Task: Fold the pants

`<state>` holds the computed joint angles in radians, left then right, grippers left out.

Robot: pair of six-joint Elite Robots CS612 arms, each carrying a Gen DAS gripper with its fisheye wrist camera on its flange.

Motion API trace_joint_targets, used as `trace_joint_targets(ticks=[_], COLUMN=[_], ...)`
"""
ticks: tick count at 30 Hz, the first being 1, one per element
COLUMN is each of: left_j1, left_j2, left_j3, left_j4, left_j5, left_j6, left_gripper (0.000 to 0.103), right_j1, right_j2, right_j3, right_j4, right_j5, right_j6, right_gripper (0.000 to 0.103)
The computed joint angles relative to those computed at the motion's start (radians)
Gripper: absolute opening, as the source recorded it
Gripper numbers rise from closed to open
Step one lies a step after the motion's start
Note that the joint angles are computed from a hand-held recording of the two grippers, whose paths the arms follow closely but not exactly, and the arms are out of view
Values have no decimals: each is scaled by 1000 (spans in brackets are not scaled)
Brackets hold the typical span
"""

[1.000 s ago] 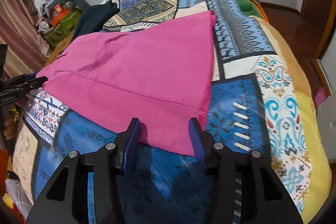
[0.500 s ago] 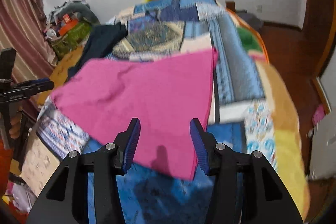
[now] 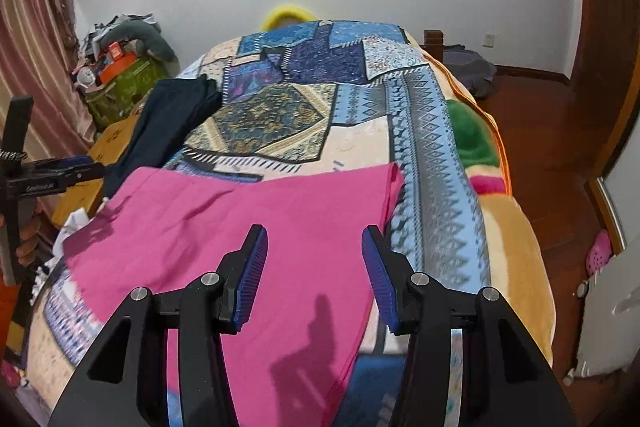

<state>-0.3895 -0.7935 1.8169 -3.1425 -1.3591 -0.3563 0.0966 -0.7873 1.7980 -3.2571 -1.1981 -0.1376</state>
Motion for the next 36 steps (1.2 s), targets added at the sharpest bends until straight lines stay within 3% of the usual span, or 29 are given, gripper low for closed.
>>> trace_joint_targets(ticks=[5, 12, 18, 20, 22, 24, 32, 36], left_j1=[15, 42, 42, 39, 38, 36, 18, 27], left_j2=[40, 89, 104, 102, 102, 102, 96, 98], left_j3=[-58, -130, -136, -132, -129, -125, -106, -106], left_j4=[62, 151, 127, 122, 112, 100, 74, 89], left_j5=[-23, -99, -137, -123, -113, -95, 9, -3], left_j6=[-8, -55, -23, -19, -21, -20, -30, -61], left_gripper=[57, 44, 9, 4, 3, 3, 4, 4], right_j1=[-6, 5, 5, 5, 7, 7, 25, 29], right_j2=[51, 121, 158, 164, 165, 167, 174, 176], right_j3=[-90, -211, -262, -274, -278, -281, -275, -279], right_j4=[60, 177, 235, 263, 269, 268, 213, 216], right_j5=[19, -49, -58, -49, -59, -65, -143, -162], right_j6=[49, 50, 64, 59, 48, 37, 5, -12], right_gripper=[45, 45, 44, 33, 17, 10, 5, 5])
